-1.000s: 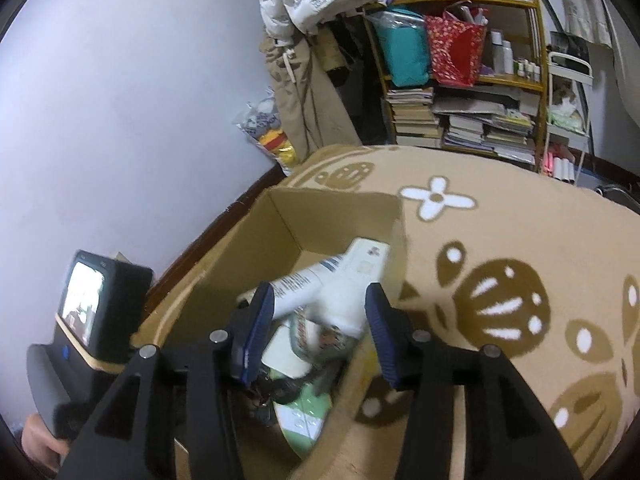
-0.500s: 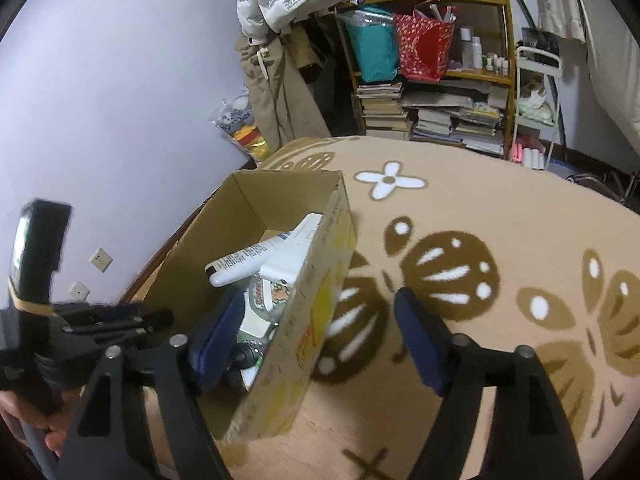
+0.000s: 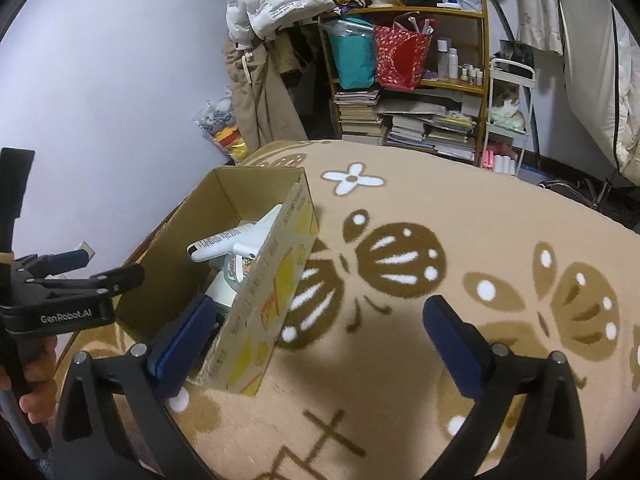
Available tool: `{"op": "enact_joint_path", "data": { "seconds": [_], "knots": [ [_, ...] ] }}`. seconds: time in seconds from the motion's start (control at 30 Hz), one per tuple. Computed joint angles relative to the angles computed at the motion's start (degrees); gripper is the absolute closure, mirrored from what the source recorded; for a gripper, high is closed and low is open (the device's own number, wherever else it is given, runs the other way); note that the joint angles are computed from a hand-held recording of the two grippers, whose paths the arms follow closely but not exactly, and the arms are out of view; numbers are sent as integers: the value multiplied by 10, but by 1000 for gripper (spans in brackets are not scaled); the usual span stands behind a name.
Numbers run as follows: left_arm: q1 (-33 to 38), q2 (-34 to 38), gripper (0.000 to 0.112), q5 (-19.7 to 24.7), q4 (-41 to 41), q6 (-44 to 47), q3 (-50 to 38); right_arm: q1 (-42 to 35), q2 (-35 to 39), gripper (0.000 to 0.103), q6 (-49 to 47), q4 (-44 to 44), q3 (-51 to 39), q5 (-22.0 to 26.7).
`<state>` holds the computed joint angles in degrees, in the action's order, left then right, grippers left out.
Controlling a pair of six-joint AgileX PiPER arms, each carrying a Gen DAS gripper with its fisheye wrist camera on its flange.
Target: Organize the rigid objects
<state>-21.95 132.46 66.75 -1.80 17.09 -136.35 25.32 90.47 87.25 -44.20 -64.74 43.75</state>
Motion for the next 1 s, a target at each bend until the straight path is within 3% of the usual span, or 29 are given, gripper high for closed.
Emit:
{"op": "enact_joint_path", "data": {
  "seconds": [0.43,0.8,1.0],
  "knots": [
    [3,-188,16,-171,-57,70,279,84,-78,0,120,-116,57,77],
    [2,-336,10,-353,-93,108,502,182,-118,0,253,-201,116,144],
    [3,-375,10,-398,-145,154,563,215,-108,0,277,-213,128,191]
  ]
}}
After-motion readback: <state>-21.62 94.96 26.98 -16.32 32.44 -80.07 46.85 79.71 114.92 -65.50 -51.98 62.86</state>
